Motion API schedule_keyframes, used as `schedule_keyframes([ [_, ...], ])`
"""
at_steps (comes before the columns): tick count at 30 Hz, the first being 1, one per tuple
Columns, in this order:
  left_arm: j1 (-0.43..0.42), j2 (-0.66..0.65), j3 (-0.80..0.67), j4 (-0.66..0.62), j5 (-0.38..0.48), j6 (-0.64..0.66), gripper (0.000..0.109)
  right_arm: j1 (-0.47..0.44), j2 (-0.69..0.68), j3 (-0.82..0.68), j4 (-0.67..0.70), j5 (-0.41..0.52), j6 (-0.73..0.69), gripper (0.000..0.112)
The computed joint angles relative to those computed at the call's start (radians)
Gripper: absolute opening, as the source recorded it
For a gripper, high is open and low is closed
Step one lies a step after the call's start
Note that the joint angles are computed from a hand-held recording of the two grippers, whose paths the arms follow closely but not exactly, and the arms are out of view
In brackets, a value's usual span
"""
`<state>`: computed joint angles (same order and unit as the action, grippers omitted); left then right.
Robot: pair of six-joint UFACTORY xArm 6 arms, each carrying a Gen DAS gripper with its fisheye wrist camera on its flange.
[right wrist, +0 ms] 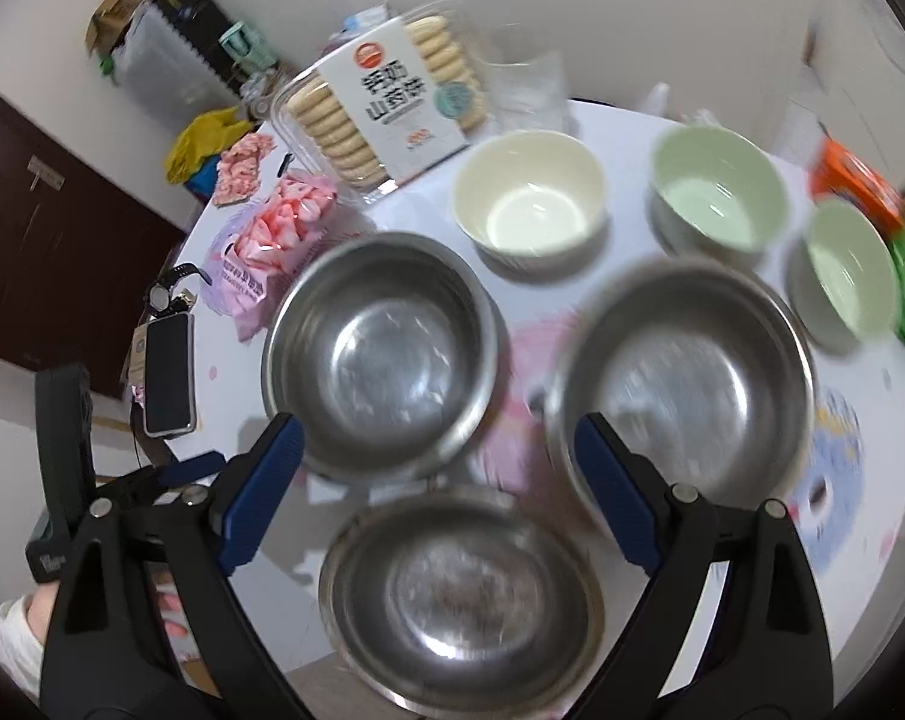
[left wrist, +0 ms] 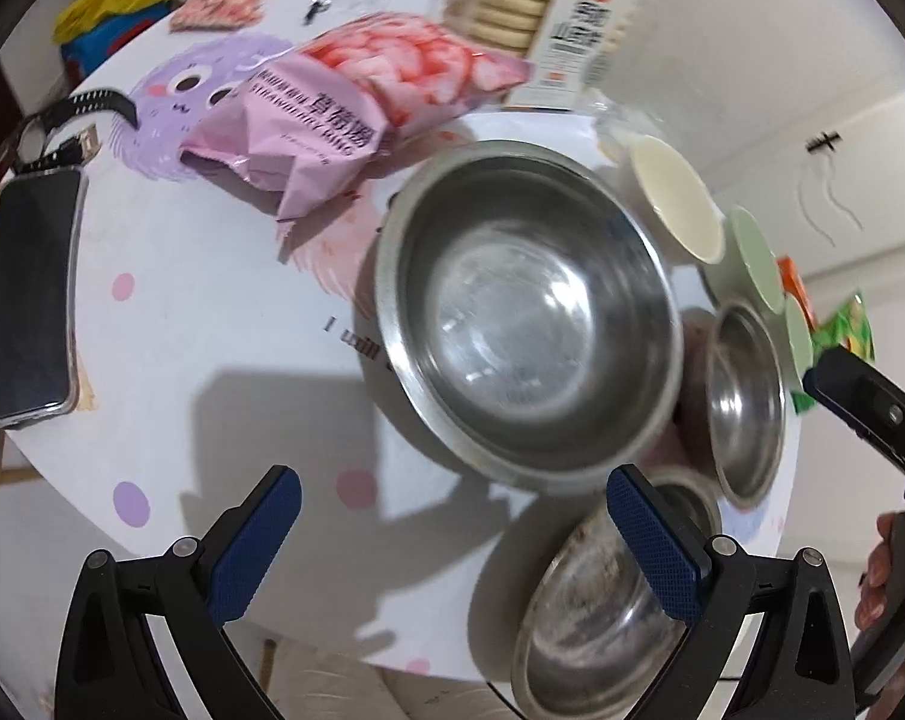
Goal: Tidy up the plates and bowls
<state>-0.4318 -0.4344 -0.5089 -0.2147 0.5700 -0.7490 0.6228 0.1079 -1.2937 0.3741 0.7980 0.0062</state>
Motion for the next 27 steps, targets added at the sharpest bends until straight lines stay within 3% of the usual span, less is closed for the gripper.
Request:
schedule_keyframes([
  [7,0.045,0.099,-0.034,-0.054,-0.014,0.016,0.103,0.003,0.247,-0.253,-0.012,0.127,-0.027,0.092],
  [14,0.061,0.164,-0.057,-0.079,-0.036,0.044,0.1,0.015,0.358,-0.365,-0.072,0.178,-0.008,0.091],
  [15,0.063,0.173,-0.056,-0.106,-0.05,0.064,0.096,0.016,0.369,-0.375,-0.078,0.183,-0.005,0.089],
  [17,0.07,0.19,-0.065,-0.111,-0.047,0.067,0.071,0.017,0.397,-0.405,-0.084,0.202,0.001,0.072],
  [18,0.076,0.203,-0.073,-0.109,-0.039,0.069,0.064,0.014,0.413,-0.424,-0.075,0.222,-0.005,0.064],
  [20,0.087,0.229,-0.09,-0.128,-0.023,0.094,0.043,0.015,0.432,-0.446,-0.094,0.251,0.004,0.057],
  [23,0.09,0.247,-0.099,-0.149,-0.029,0.132,0.025,0.012,0.435,-0.442,-0.11,0.255,0.006,0.048],
  [27,0.085,0.262,-0.115,-0.171,-0.039,0.172,0.014,0.003,0.423,-0.419,-0.111,0.241,0.017,0.034],
])
